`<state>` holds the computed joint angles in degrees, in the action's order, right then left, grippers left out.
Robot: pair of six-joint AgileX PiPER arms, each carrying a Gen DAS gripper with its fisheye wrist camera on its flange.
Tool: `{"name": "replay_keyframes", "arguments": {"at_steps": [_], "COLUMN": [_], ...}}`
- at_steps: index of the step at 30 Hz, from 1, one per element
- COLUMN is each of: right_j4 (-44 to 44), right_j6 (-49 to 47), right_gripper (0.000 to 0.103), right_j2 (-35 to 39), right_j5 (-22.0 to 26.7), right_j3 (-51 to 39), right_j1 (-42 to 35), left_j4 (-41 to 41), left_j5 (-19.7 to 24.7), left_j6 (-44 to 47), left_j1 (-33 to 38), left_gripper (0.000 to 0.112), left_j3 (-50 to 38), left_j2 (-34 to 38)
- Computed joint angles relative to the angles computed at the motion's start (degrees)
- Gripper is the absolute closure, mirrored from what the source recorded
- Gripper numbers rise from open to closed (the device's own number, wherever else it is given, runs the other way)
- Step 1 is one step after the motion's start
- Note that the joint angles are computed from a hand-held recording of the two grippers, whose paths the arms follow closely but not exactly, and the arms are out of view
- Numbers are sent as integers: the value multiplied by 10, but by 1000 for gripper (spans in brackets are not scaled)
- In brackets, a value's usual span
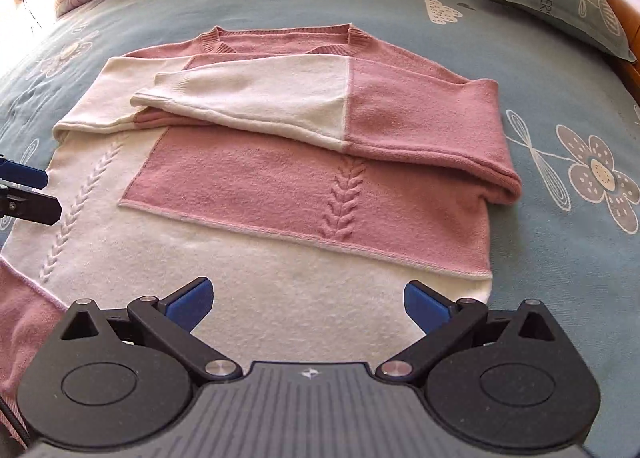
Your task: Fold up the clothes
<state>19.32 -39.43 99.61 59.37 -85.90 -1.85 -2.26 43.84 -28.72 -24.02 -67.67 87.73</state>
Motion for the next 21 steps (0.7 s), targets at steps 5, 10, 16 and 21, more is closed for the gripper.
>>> {"name": "replay_keyframes", "arguments": {"at_steps": [5,10,16,21], "right_j4": [-55,-57,-39,38], "right_j6": [82,110,98,-19], "right_gripper": [0,0,0,0], "right_j2": [-25,-52,-78,-114], "right_j5": [-16,-65,-118,-120], "right_j3": [61,111,159,195], "right_j1": [28,30,27,-8], "left_j4": [-41,-21,128,306], "left_j5": [-12,-43,-35,11], "left_j6": [53,53,-28,-250], "left_j1": [1,-18,-100,-230], "left_gripper": [10,10,10,10], "left_j3": [55,117,142,163], "left_j2": [-15,-64,-82,-102]}}
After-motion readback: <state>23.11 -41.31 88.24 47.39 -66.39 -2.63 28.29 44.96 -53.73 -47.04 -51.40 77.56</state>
